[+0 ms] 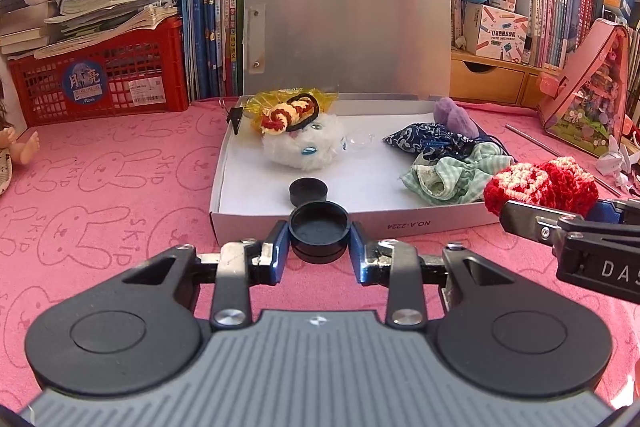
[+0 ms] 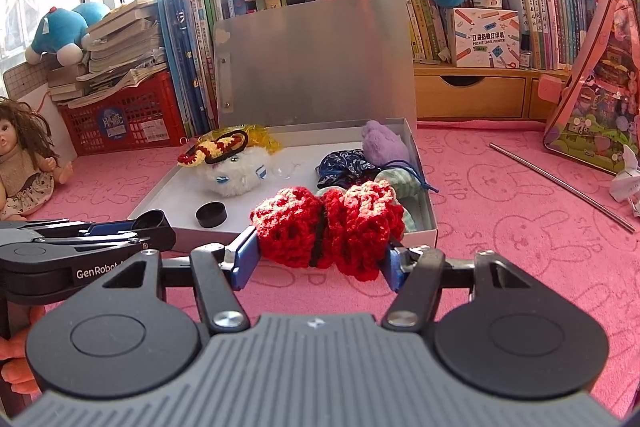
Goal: Organize objects
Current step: 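Carry the lids and red pouch into the white box and lower them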
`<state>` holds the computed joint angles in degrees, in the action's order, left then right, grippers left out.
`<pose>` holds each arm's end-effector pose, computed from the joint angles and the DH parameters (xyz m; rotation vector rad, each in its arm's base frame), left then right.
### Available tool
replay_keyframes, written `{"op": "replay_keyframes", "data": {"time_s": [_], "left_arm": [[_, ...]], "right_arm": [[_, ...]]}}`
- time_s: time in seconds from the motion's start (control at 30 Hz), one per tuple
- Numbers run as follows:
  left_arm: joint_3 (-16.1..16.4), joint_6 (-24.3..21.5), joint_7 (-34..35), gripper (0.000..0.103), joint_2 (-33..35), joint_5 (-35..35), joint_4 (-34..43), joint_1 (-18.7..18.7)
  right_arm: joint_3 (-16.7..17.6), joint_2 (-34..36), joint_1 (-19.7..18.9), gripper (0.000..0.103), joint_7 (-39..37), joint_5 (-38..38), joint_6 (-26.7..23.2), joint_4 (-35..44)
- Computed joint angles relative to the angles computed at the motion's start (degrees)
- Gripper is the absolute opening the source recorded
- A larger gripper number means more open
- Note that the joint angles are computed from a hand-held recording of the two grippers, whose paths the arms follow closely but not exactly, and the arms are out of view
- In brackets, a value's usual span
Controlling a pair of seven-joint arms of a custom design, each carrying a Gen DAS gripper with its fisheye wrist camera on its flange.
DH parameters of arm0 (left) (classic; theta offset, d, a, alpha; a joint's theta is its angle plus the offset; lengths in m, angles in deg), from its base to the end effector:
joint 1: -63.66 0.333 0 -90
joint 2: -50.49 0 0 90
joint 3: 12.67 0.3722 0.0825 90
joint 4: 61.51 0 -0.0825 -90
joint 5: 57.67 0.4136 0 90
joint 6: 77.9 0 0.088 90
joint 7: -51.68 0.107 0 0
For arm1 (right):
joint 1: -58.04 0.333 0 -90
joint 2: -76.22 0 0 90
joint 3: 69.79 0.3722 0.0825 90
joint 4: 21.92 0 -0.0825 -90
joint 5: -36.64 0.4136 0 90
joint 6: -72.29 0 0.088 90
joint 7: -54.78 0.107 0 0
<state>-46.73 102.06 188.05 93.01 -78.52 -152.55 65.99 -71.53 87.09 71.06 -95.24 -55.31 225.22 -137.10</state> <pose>0.7516 -0.2832 0.3705 -1.0802 2.2546 -1.1927 0.6246 0.1557 0.4257 -1.1341 1.9876 -1.0078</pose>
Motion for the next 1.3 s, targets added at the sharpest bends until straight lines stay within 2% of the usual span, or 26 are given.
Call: {"op": "replay_keyframes", "data": {"time_s": [0.17,0.3,0.6,0.83,1.1,1.3], "left_arm": [[5.39,-1.01,-2.41,0.037,3.58,1.25,8.14,-6.14],[10.95,-6.81,-6.61,0.037,6.72,1.83,16.87,-11.26],[18.4,-13.43,-12.86,0.037,13.75,5.21,30.96,-17.61],[20.65,-17.59,-17.0,0.037,18.17,7.97,38.7,-19.47],[20.12,-19.0,-17.01,0.037,20.57,9.49,42.27,-19.7],[20.14,-20.47,-16.5,0.037,21.77,9.84,44.39,-19.88]], "right_arm": [[-1.37,2.87,-1.7,0.065,-2.85,2.19,4.06,3.98],[-2.76,4.92,-2.66,0.065,-4.65,3.27,7.6,6.81],[-5.72,8.78,-3.38,0.065,-9.95,9.05,14.25,10.53],[-8.09,10.95,-2.32,0.065,-13.81,12.78,17.65,12.17],[-10.63,12.69,-0.51,0.065,-18.85,17.25,19.86,13.05],[-12.07,13.13,0.85,0.065,-22.12,19.83,19.75,13.16]]}}
